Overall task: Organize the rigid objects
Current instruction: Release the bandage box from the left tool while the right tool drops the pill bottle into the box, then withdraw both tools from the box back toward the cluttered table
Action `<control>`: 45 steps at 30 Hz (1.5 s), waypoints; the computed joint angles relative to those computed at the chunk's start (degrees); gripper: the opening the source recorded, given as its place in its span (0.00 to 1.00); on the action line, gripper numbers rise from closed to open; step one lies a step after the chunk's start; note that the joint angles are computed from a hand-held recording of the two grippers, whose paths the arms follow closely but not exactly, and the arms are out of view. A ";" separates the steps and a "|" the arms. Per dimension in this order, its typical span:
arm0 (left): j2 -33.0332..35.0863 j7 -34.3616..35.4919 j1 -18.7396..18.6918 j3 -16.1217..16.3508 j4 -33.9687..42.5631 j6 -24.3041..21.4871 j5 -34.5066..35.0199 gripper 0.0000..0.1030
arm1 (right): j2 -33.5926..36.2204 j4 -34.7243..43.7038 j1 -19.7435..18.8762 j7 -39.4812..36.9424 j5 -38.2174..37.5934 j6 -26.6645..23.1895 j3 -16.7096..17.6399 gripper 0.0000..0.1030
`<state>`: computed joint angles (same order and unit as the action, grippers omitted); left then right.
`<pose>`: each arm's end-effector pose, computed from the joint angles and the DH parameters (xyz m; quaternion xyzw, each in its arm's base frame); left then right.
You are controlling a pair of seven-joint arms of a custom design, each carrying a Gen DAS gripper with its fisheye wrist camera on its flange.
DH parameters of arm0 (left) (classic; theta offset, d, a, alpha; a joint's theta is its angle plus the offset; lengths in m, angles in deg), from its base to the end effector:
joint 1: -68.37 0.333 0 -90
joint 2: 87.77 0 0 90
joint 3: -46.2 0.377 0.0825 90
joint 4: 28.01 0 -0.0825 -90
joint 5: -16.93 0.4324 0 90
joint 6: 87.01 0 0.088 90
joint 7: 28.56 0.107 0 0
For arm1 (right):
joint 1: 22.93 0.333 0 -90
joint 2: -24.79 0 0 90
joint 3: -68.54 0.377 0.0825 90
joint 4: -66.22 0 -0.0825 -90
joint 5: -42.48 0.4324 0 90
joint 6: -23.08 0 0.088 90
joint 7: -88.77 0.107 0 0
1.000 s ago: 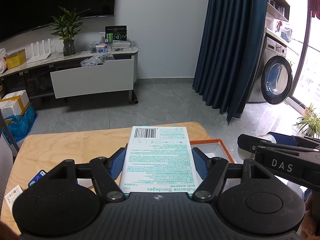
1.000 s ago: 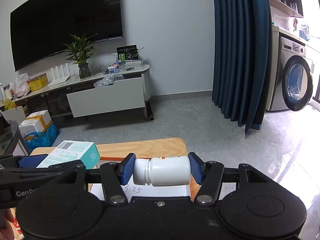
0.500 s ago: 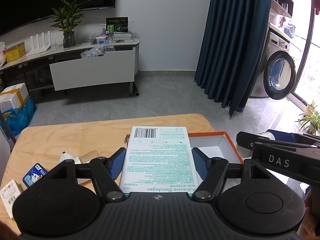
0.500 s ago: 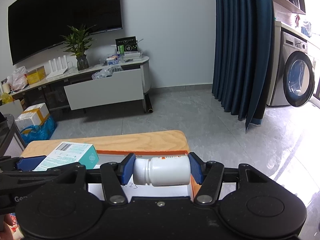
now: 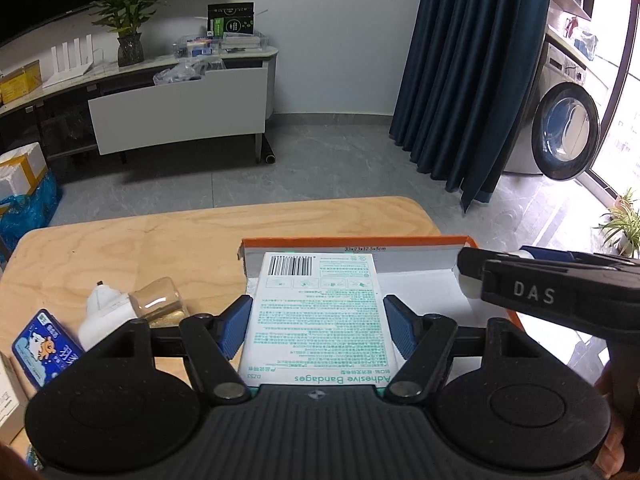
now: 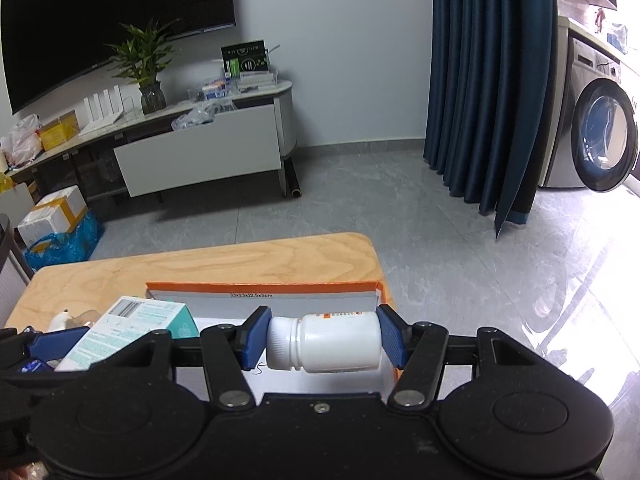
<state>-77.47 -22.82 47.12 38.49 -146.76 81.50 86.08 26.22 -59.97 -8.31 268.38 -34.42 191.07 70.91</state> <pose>0.5375 -0.3627 0.4241 -0.6000 0.6912 -0.3357 0.2225 0.5470 0.2320 0.4457 -0.6311 0.6473 -0.2884 0.3154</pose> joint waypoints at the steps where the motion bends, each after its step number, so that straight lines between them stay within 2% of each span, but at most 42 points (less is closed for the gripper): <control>1: 0.36 0.61 0.15 -0.10 0.17 0.19 -0.60 0.69 | 0.63 0.43 -0.02 -0.66 0.62 -0.02 -0.01 0.68; 8: 2.67 5.65 -0.35 0.38 1.25 1.09 -5.79 0.69 | 4.43 3.49 0.82 -1.53 2.58 0.91 -1.69 0.69; 10: 3.39 6.88 -0.75 0.89 1.50 2.10 -7.42 0.69 | 4.71 3.97 1.09 1.88 -0.25 2.23 -2.67 0.76; 15: 5.17 14.90 -0.73 0.62 1.48 6.38 -15.02 0.70 | 2.91 3.47 0.49 11.48 -8.72 2.63 -3.13 0.76; 16: 5.12 15.95 -1.29 0.93 1.42 5.92 -15.82 0.73 | 2.26 3.06 0.12 12.74 -9.94 2.63 -2.95 0.76; 17: 4.95 16.72 -1.81 1.31 1.25 5.67 -16.71 0.80 | 1.55 2.55 -0.29 13.52 -10.78 2.69 -2.73 0.76; 19: 4.25 15.33 -3.87 3.84 0.50 6.92 -16.13 0.84 | -0.05 1.47 -0.98 15.44 -12.72 2.19 -2.16 0.76; 22: 2.74 15.28 -5.12 5.50 -0.99 7.74 -17.31 0.85 | -2.61 -0.35 -1.83 16.22 -13.60 1.51 -1.23 0.76; 25: 0.22 11.84 -6.36 6.72 -2.33 5.91 -14.92 0.89 | -5.37 -2.39 -2.10 16.08 -13.71 -0.05 -0.05 0.77; 30: -4.53 5.70 -5.24 4.30 -4.69 0.19 -9.69 0.95 | -9.63 -6.23 -2.20 15.65 -12.46 -1.32 1.72 0.83; 33: -7.29 6.79 -3.56 1.77 -6.55 -3.18 -10.81 0.99 | -11.94 -8.46 -1.81 12.45 -9.01 -3.59 3.03 0.87; 45: -14.14 3.42 4.54 -6.33 -13.26 -4.47 -9.64 1.00 | -17.13 -14.50 -2.88 3.63 3.13 -3.51 7.92 0.88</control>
